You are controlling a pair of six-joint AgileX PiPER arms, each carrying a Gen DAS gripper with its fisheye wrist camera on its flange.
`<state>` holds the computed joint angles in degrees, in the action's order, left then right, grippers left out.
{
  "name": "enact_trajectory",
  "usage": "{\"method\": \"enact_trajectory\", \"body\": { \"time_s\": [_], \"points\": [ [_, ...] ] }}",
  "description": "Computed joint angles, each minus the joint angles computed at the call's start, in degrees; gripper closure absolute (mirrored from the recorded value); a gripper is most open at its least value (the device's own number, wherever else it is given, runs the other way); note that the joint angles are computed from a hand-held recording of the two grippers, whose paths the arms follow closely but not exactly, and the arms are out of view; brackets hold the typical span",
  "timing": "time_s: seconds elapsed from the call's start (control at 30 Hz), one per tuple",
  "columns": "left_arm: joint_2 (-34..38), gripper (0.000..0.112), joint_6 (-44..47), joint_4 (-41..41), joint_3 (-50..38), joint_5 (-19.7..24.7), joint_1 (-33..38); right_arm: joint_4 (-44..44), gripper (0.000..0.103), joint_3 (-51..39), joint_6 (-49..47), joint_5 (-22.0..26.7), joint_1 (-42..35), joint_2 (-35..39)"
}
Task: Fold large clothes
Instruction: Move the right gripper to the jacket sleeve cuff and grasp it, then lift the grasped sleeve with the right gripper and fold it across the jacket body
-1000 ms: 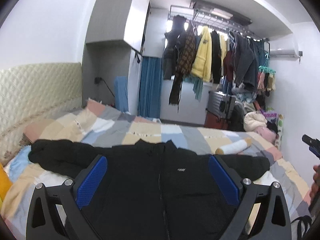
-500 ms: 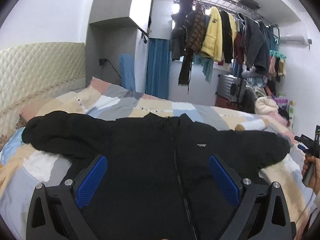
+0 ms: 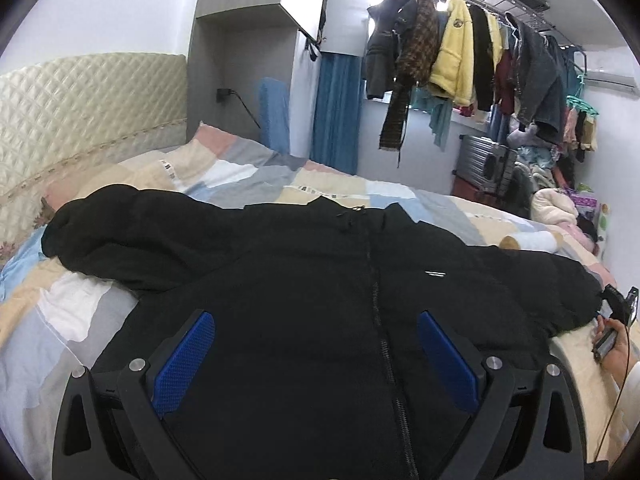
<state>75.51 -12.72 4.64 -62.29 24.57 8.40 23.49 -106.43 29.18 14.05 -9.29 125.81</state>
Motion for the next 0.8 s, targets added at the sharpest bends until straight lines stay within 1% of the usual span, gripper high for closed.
{"method": "enact_trajectory", "body": {
  "time_s": [0.03, 0.1, 0.13, 0.17, 0.2, 0.23, 0.27, 0.3, 0.33, 0.37, 0.47, 0.53, 0.6, 0.63, 0.67, 0.73, 0.8],
  "points": [
    [0.6, 0.01, -1.8, 2.1, -0.1, -0.1, -0.4, 2.3, 0.036, -1.4, -2.1, 0.0, -0.1, 1.0],
    [0.8, 0.01, -2.3, 2.7, -0.2, -0.4, -0.7, 10.6, 0.036, -4.8, -10.0, 1.4, -0.5, 3.1],
    [1.0, 0.01, -2.5, 3.2, -0.1, -0.6, -0.9, 14.4, 0.036, -6.9, -13.8, 3.2, -0.6, 4.3],
    [1.1, 0.01, -3.9, 4.8, -0.1, -0.5, -1.4, 15.9, 0.04, -9.4, -15.5, 4.8, -0.8, 5.7],
    [1.1, 0.01, -4.7, 5.9, -0.1, -0.5, -1.8, 16.4, 0.046, -10.2, -16.3, 5.9, -0.7, 5.8],
    [1.0, 0.01, -5.1, 6.5, 0.0, -0.3, -2.2, 17.2, 0.06, -9.2, -17.1, 6.1, -0.6, 4.9],
    [0.8, 0.01, -5.8, 7.3, 0.0, 0.0, -2.5, 15.6, 0.073, -9.2, -15.6, 6.5, -0.4, 4.5],
    [0.5, 0.01, -5.8, 7.3, 0.1, 0.2, -2.6, 13.1, 0.08, -8.8, -13.2, 6.7, -0.3, 3.7],
    [0.0, 0.01, -6.1, 7.5, 0.2, 0.5, -2.8, 10.5, 0.089, -8.0, -11.1, 6.8, -0.2, 2.5],
    [-0.4, 0.01, -6.1, 7.5, 0.2, 0.7, -2.8, 8.0, 0.093, -7.7, -9.1, 7.3, -0.1, 1.6],
    [-1.8, 0.01, -4.4, 6.1, -0.4, 2.5, -2.5, 0.0, 0.098, -7.5, -2.7, 9.1, 0.7, -1.5],
    [-3.2, 0.01, -1.3, 2.8, -1.1, 4.6, -1.6, -4.4, 0.099, -6.9, 0.5, 10.2, 1.2, -4.3],
    [-4.5, 0.01, -1.2, 3.0, -2.2, 6.5, -1.7, -7.2, 0.099, -7.4, 1.6, 12.1, 1.4, -6.7],
    [-5.4, 0.01, -1.2, 3.6, -2.6, 7.2, -1.9, -9.2, 0.099, -8.5, 2.6, 13.5, 1.7, -7.2],
    [-6.2, 0.01, -2.0, 4.8, -3.2, 8.3, -2.4, -11.4, 0.099, -10.5, 3.5, 16.0, 2.0, -7.6],
    [-7.1, 0.01, -1.0, 4.6, -4.4, 10.2, -2.9, -15.0, 0.099, -13.5, 4.7, 20.3, 2.8, -9.0],
    [-7.8, 0.01, -0.1, 3.8, -5.6, 12.3, -3.6, -16.6, 0.099, -15.4, 4.6, 23.3, 3.3, -10.4]
  ]
}}
